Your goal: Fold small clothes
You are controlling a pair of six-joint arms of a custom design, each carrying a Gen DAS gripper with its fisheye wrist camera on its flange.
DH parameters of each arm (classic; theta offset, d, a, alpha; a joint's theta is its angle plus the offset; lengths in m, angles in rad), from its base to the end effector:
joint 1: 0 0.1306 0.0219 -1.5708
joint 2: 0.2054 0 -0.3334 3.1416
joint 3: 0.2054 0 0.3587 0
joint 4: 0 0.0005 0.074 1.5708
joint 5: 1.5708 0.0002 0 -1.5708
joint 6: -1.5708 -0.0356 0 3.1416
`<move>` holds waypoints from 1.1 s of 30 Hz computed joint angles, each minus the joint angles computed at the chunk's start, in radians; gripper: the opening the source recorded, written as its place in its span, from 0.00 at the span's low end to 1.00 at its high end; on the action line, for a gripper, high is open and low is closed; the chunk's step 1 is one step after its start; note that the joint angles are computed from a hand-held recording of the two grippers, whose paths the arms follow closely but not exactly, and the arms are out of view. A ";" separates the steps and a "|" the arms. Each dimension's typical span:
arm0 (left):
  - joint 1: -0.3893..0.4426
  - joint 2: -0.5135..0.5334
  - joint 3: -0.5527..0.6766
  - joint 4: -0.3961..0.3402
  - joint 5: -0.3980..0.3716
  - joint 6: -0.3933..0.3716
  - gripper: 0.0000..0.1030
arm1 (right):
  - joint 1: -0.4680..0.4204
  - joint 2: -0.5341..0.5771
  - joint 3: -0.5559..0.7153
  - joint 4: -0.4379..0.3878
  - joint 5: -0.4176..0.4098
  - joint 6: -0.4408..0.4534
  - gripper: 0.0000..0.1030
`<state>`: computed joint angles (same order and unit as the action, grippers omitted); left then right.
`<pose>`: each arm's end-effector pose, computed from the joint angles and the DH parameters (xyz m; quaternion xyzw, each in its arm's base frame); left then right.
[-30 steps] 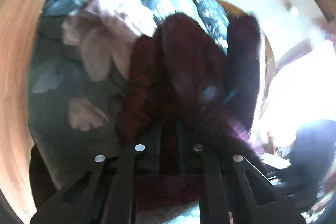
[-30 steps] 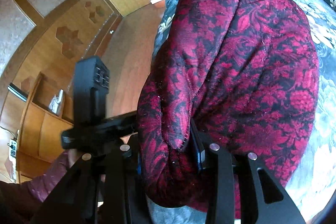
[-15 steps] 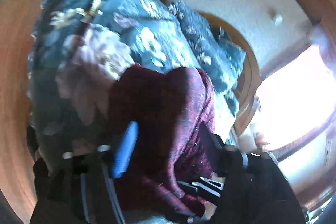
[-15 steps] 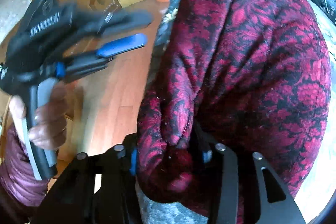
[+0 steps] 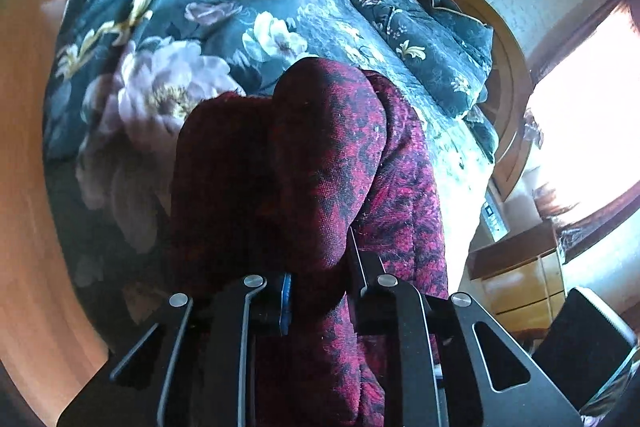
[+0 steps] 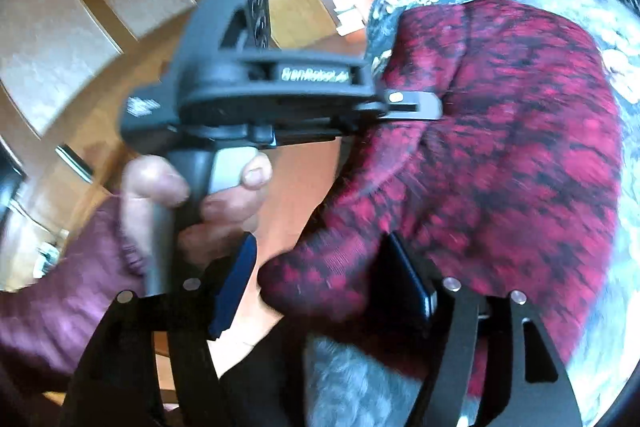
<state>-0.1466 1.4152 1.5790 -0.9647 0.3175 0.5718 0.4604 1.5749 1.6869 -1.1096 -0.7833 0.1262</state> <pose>0.4606 -0.0798 0.4445 -0.1351 0.9071 -0.2675 0.2956 0.4382 0.2448 0.4133 -0.3596 0.8175 0.4045 0.1967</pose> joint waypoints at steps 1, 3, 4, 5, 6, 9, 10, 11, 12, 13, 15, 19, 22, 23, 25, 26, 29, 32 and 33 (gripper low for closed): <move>0.000 -0.001 0.007 -0.007 -0.002 -0.007 0.19 | -0.035 -0.025 -0.021 0.002 -0.038 0.009 0.66; -0.004 -0.002 0.025 -0.027 -0.010 -0.019 0.19 | -0.108 -0.065 -0.058 -0.003 -0.083 0.023 0.66; -0.005 -0.003 0.036 -0.040 -0.014 -0.029 0.19 | -0.134 -0.084 -0.080 0.000 -0.088 0.025 0.66; -0.006 -0.002 0.045 -0.050 -0.017 -0.035 0.19 | -0.164 -0.109 -0.111 0.008 -0.084 0.024 0.65; -0.007 0.000 0.054 -0.060 -0.020 -0.039 0.18 | -0.187 -0.122 -0.127 0.011 -0.070 0.024 0.65; -0.004 0.004 0.076 -0.090 -0.031 -0.057 0.18 | -0.238 -0.120 -0.165 0.022 -0.008 0.042 0.60; -0.003 0.003 0.083 -0.105 -0.038 -0.061 0.18 | -0.251 -0.120 -0.186 0.026 0.005 0.066 0.56; -0.002 0.002 0.090 -0.120 -0.046 -0.070 0.18 | -0.244 -0.106 -0.184 0.034 0.021 0.071 0.52; 0.000 0.002 0.095 -0.133 -0.056 -0.081 0.18 | -0.235 -0.103 -0.187 0.032 0.033 0.084 0.51; 0.003 0.001 0.099 -0.150 -0.071 -0.091 0.18 | -0.194 -0.122 -0.212 0.065 0.056 0.051 0.51; 0.011 0.002 0.099 -0.187 -0.104 -0.100 0.18 | -0.162 -0.111 -0.231 0.105 0.072 0.053 0.51; 0.007 0.025 0.051 -0.233 -0.211 -0.103 0.18 | -0.080 -0.075 -0.216 0.130 0.149 0.040 0.51; 0.021 -0.015 -0.052 -0.140 -0.192 -0.024 0.18 | -0.040 -0.044 -0.202 0.145 0.193 0.041 0.51; 0.015 -0.028 -0.067 -0.122 -0.207 -0.016 0.18 | -0.034 -0.041 -0.203 0.154 0.209 0.049 0.51; -0.001 -0.042 -0.076 -0.117 -0.243 -0.019 0.18 | -0.030 -0.023 -0.178 0.136 0.212 0.055 0.51; -0.010 -0.047 -0.076 -0.117 -0.264 -0.030 0.18 | -0.038 -0.014 -0.158 0.108 0.199 0.078 0.51; -0.021 -0.058 -0.083 -0.110 -0.290 -0.037 0.18 | -0.060 0.006 -0.089 0.036 0.155 0.105 0.51; -0.024 -0.072 -0.099 -0.089 -0.293 -0.027 0.18 | -0.072 0.034 -0.003 0.039 0.143 0.079 0.51; -0.025 -0.077 -0.106 -0.081 -0.294 -0.024 0.18 | -0.074 0.049 0.033 0.042 0.143 0.065 0.51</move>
<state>-0.1715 1.3384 1.4734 -1.0460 0.0230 0.5479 0.3866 1.6244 1.7201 -1.0673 -0.6401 0.1908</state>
